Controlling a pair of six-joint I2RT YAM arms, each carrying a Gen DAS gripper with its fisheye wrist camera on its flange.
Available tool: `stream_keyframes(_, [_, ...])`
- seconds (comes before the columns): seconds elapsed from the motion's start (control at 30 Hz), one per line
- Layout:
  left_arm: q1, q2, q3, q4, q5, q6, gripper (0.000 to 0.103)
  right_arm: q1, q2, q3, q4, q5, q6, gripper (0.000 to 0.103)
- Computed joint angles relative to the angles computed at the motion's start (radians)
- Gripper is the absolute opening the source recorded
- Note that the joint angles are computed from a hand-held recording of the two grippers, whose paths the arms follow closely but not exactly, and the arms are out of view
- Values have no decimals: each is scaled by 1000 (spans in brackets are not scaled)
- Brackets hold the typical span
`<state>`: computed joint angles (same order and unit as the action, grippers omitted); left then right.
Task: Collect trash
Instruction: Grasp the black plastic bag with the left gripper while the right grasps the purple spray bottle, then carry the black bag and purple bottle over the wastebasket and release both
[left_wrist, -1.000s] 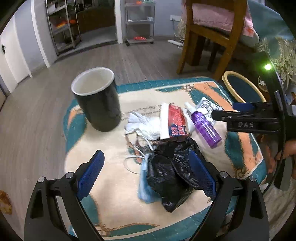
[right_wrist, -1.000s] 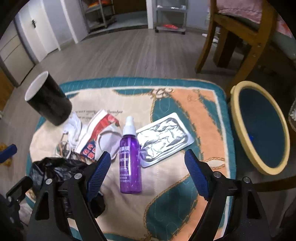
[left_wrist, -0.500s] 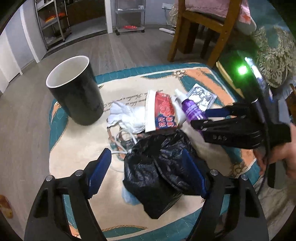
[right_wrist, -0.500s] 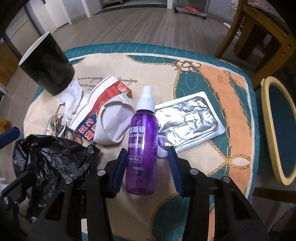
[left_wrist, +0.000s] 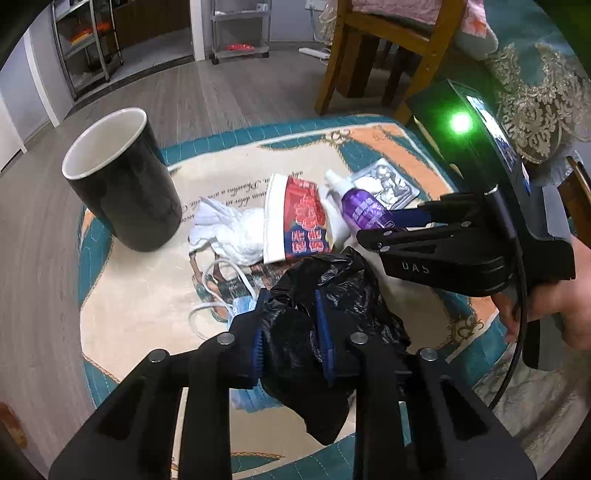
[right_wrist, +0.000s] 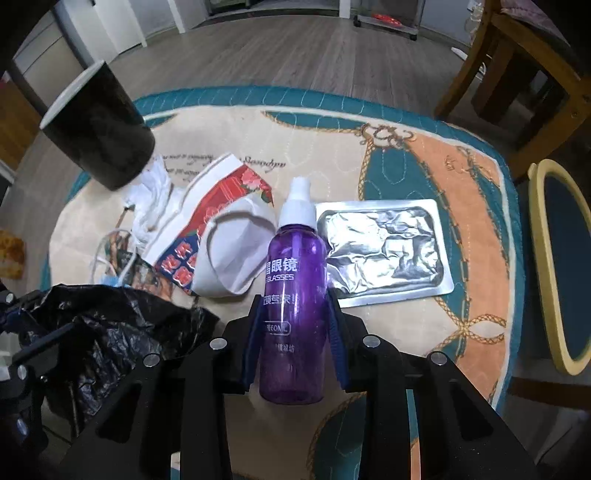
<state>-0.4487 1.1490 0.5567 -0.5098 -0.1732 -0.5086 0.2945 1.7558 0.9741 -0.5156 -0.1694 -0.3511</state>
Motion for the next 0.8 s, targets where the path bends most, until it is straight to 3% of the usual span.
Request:
stream_keyframes(0.2, [-38,-84,15,-37,-38,-12,20,-12,-105,-33,-36,-20,-8,34])
stream_keyframes(0.4, [-113,-174,63,-102,-143,-50,20,-114,-246,-35,-118,-102,-17,34])
stream_keyframes(0.8, [-255,-147,196,-151,-291,-111,20,-398,-314,134,-272,-317,-125,34])
